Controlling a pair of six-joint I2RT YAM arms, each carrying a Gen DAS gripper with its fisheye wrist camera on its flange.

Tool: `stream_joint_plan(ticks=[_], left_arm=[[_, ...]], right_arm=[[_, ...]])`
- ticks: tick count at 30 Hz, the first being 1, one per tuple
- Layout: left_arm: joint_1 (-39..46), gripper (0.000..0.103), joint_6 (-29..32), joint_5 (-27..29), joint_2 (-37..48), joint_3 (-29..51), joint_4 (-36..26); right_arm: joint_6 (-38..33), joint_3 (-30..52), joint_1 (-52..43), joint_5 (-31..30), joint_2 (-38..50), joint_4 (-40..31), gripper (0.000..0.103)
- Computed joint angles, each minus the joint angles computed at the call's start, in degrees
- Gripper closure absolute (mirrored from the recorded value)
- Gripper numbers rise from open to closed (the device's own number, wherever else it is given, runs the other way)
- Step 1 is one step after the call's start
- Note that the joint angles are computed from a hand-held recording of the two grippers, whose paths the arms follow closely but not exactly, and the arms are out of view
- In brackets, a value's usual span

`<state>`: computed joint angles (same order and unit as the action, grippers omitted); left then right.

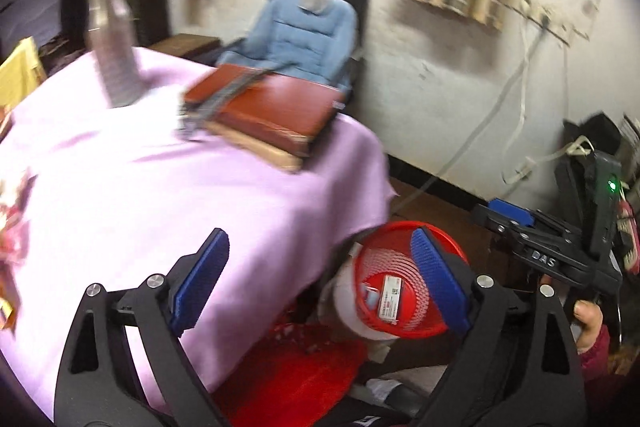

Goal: Collect trash
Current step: 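Carry the white medicine box with the left tool over the wastebasket and release, then move both tools back over the trash pile on the table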

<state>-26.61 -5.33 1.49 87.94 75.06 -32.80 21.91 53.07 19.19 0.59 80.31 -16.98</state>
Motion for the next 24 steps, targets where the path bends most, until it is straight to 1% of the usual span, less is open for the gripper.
stream_joint_plan(ticks=[4,6,11,14,18,20,24], left_arm=[[5.67,0.013,0.41,0.77,-5.44,-3.31,-0.31],[9.17,0.011,0.61,1.27,-8.03,-4.78,-0.31],[21.35,0.010,2.28,5.88,-13.48,-8.13,-0.58],[30.62,0.009,4.08,9.75,-14.19,-8.09,-1.34],[41.02,0.009,6.78,12.78,-13.90,-8.31,-2.17],[45.79,0.009,8.15,13.46,-12.85,-7.84,-2.52],[55.24,0.009,12.20,14.40,-9.34,-5.32,-3.42]], right_arm=[[0.05,4.29,5.17,2.18,2.11,-1.58,0.040],[0.00,7.26,7.76,2.92,4.01,-2.62,0.038],[-0.48,14.59,13.04,4.22,9.59,-4.56,0.032],[-0.82,19.68,16.48,4.95,13.56,-5.97,0.029],[-0.99,26.12,20.29,5.38,18.72,-7.68,0.028],[-1.38,30.14,21.64,4.71,21.76,-8.69,0.028],[-2.90,41.91,24.40,2.56,29.88,-11.67,0.028]])
